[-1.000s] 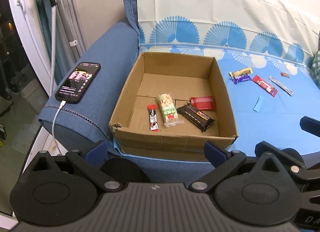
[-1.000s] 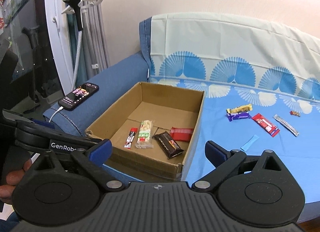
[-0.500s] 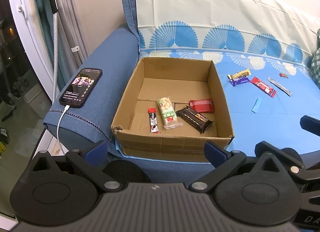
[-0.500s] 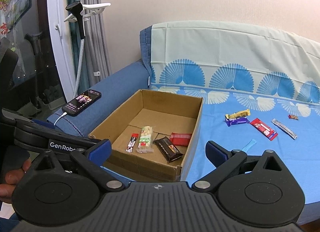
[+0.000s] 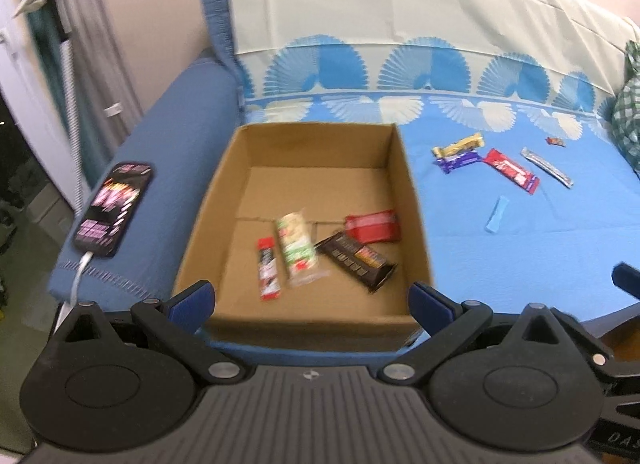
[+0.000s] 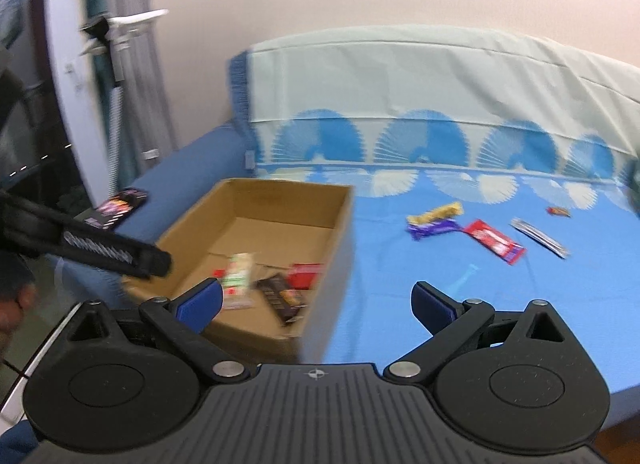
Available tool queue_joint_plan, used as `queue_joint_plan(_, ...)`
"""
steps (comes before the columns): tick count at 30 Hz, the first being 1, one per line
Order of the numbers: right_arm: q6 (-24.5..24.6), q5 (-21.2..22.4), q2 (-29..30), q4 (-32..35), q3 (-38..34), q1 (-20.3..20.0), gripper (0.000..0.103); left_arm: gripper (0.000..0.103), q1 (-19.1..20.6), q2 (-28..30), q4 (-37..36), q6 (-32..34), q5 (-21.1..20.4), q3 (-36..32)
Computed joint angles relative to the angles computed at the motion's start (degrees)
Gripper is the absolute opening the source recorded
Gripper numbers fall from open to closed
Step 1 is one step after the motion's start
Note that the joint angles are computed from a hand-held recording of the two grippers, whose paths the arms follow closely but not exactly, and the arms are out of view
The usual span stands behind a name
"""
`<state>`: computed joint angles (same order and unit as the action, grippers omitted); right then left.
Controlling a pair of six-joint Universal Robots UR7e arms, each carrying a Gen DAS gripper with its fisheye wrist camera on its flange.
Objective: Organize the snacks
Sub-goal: 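Move both tools back toward the yellow and purple bars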
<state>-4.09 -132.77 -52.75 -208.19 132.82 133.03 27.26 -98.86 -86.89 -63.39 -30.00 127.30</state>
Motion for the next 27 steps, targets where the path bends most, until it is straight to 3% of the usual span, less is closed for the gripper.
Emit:
queue_joint_plan(5, -3.33, -1.45, -2.49, -3.93, 1.31, -6.91, 0.100, 0.103, 6.21, 12.02, -20.79, 18.43, -1.36, -3.95)
queue_joint_plan(9, -9.29, -1.71, -3.29, -8.28, 0.87, -13.59, 0.100, 0.103, 11.11, 23.93, -34.95, 32.09, -2.46, -10.06)
queue_joint_plan(15, -17.35, 3.04, -2.81, -10.17, -2.74, -24.95, 0.101, 0.103, 18.78, 43.87, -47.52, 49.67, -6.24, -25.93)
queue_joint_plan(22, -27.22, 13.50, 2.85, -7.40, -13.25, -37.88, 0.101, 0.103, 27.60, 65.61, -45.68, 58.21, -9.26, -51.16)
queue_joint_plan(27, -32.35, 19.51, 9.01, 0.08, -25.06, -44.25, 0.101, 0.103, 32.40, 77.17, -42.94, 63.35, -9.98, -66.81)
